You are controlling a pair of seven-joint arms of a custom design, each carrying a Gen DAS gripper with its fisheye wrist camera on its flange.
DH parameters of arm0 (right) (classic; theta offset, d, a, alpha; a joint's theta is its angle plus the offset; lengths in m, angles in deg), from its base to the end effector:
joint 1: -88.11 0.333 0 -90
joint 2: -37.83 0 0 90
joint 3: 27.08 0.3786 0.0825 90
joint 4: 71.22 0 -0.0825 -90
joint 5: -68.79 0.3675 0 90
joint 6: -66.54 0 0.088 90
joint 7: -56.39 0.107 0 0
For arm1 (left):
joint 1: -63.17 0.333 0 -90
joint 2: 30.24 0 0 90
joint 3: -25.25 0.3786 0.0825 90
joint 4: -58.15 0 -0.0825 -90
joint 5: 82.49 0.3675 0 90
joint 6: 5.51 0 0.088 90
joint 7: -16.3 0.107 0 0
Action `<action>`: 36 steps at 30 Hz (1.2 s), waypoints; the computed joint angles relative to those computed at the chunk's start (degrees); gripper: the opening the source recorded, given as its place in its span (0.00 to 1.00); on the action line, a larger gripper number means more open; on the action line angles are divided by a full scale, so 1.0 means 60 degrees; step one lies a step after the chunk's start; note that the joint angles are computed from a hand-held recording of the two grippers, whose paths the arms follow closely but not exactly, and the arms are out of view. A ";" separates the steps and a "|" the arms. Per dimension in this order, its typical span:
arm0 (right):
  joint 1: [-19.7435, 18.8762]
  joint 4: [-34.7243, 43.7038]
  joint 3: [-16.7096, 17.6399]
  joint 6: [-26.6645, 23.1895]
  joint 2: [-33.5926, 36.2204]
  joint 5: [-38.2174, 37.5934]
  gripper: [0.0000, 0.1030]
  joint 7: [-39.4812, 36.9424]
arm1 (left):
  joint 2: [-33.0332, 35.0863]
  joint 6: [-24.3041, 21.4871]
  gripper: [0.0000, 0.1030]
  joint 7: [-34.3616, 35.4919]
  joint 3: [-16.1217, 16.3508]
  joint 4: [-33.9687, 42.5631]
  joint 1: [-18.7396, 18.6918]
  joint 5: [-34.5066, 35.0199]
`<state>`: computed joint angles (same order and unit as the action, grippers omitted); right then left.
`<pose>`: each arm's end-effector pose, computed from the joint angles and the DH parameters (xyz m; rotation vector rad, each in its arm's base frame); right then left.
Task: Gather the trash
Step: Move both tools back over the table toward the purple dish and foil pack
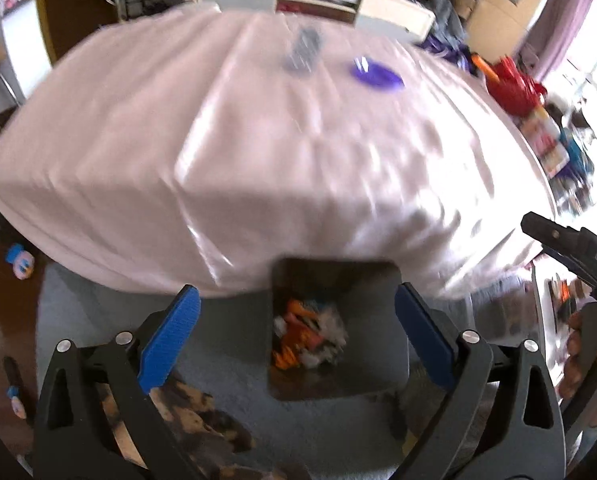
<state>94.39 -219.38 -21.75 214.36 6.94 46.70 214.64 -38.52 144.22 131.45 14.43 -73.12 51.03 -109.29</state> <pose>0.3610 0.0868 0.5554 -1.0827 2.3765 -0.5123 0.4683 -0.1923 0.5296 -1.4940 2.5005 -0.7940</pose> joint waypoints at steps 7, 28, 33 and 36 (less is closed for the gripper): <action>-0.0173 0.1495 -0.0181 -0.0526 0.0921 -0.0424 0.96 -0.0973 | 0.0631 -0.0031 0.92 -0.1098 -0.0056 0.1649 0.0443 0.1757; -0.0255 0.4807 -0.1121 0.0473 0.5587 0.0894 0.96 -0.2348 | 0.4044 -0.0044 0.92 -0.1748 0.0012 0.4800 -0.0243 0.3792; -0.0143 0.5537 -0.1188 0.0383 0.6366 0.0653 0.96 -0.2331 | 0.4491 0.0149 0.92 -0.1893 0.0084 0.5151 -0.0380 0.3862; -0.0106 0.5809 -0.1282 0.0342 0.6692 0.0568 0.96 -0.2248 | 0.4737 0.0182 0.92 -0.1931 0.0153 0.5404 -0.0487 0.4022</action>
<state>93.76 -184.53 -29.44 216.42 47.09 50.11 201.15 -10.10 145.31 119.87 15.35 -40.70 48.11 -85.16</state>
